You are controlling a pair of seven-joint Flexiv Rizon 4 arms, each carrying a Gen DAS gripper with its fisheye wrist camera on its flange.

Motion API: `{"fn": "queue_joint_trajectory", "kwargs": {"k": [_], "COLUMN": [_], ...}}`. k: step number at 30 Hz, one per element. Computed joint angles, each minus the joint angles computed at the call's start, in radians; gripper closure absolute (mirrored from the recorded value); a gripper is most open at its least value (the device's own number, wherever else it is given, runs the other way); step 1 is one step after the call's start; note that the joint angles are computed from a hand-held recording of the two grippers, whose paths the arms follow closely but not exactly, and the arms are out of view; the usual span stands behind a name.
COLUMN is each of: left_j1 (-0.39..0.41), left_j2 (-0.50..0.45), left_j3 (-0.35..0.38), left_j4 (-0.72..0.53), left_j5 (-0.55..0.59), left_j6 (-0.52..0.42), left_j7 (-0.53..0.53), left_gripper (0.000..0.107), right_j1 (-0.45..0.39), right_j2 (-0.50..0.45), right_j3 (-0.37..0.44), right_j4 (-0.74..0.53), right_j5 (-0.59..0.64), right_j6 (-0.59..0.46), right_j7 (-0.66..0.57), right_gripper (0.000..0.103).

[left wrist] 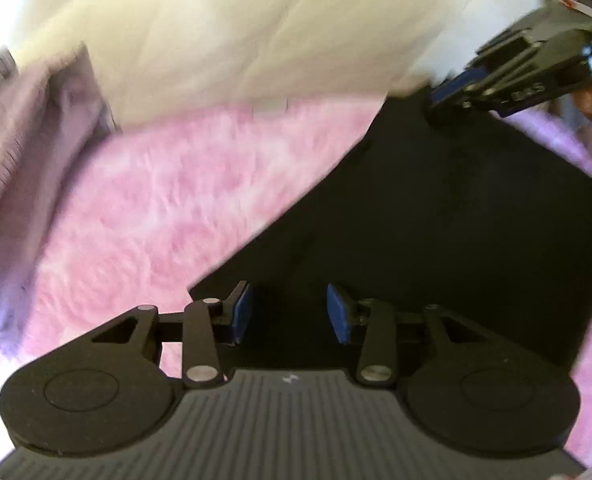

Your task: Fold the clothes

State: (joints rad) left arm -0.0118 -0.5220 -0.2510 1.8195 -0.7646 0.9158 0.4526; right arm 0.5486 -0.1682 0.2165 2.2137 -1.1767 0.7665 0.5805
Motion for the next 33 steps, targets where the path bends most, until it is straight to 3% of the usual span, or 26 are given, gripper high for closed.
{"fn": "queue_joint_trajectory", "kwargs": {"k": [3, 6, 9, 13, 14, 18, 19, 22, 25, 29, 31, 33], "left_j1": [0.000, 0.000, 0.002, 0.014, 0.001, -0.064, -0.081, -0.108, -0.114, -0.095, -0.064, -0.025], "left_j2": [-0.045, -0.050, -0.044, -0.027, -0.034, -0.079, -0.092, -0.123, -0.146, -0.154, -0.137, -0.116], "left_j3": [0.003, 0.015, 0.022, -0.004, -0.003, 0.001, 0.005, 0.001, -0.004, -0.001, -0.002, 0.007], "left_j4": [-0.033, -0.061, -0.098, -0.130, -0.139, -0.153, -0.155, -0.157, -0.180, -0.233, -0.247, -0.252], "left_j5": [0.013, 0.045, 0.065, 0.010, 0.014, 0.045, 0.055, 0.074, 0.094, 0.127, 0.124, 0.120], "left_j6": [-0.007, -0.047, -0.114, -0.250, -0.273, -0.267, -0.247, -0.188, -0.182, -0.238, -0.271, -0.286], "left_j7": [-0.031, -0.094, -0.181, -0.232, -0.244, -0.271, -0.289, -0.333, -0.390, -0.462, -0.451, -0.411], "left_gripper": [0.061, 0.062, 0.075, 0.075, 0.075, 0.075, 0.075, 0.070, 0.065, 0.069, 0.069, 0.074], "right_j1": [-0.089, -0.126, -0.083, -0.017, -0.019, -0.087, -0.090, -0.033, 0.040, 0.082, 0.089, 0.120], "right_j2": [-0.067, -0.040, 0.047, 0.141, 0.150, 0.135, 0.128, 0.136, 0.145, 0.102, 0.076, 0.064], "right_j3": [-0.079, -0.086, -0.016, 0.072, 0.074, 0.027, 0.030, 0.087, 0.131, 0.122, 0.118, 0.139], "right_j4": [0.054, 0.079, 0.125, 0.165, 0.176, 0.237, 0.239, 0.190, 0.140, 0.113, 0.117, 0.112], "right_j5": [-0.150, -0.250, -0.185, -0.030, -0.013, -0.018, 0.017, 0.212, 0.205, 0.077, 0.101, 0.201], "right_j6": [0.230, 0.271, 0.107, -0.171, -0.175, 0.015, 0.013, -0.177, -0.304, -0.189, -0.094, -0.113], "right_j7": [0.106, 0.191, 0.218, 0.260, 0.263, 0.188, 0.155, 0.104, 0.100, 0.144, 0.149, 0.155], "right_gripper": [0.083, 0.083, 0.083, 0.083, 0.083, 0.083, 0.083, 0.083, 0.083, 0.083, 0.083, 0.083]}}
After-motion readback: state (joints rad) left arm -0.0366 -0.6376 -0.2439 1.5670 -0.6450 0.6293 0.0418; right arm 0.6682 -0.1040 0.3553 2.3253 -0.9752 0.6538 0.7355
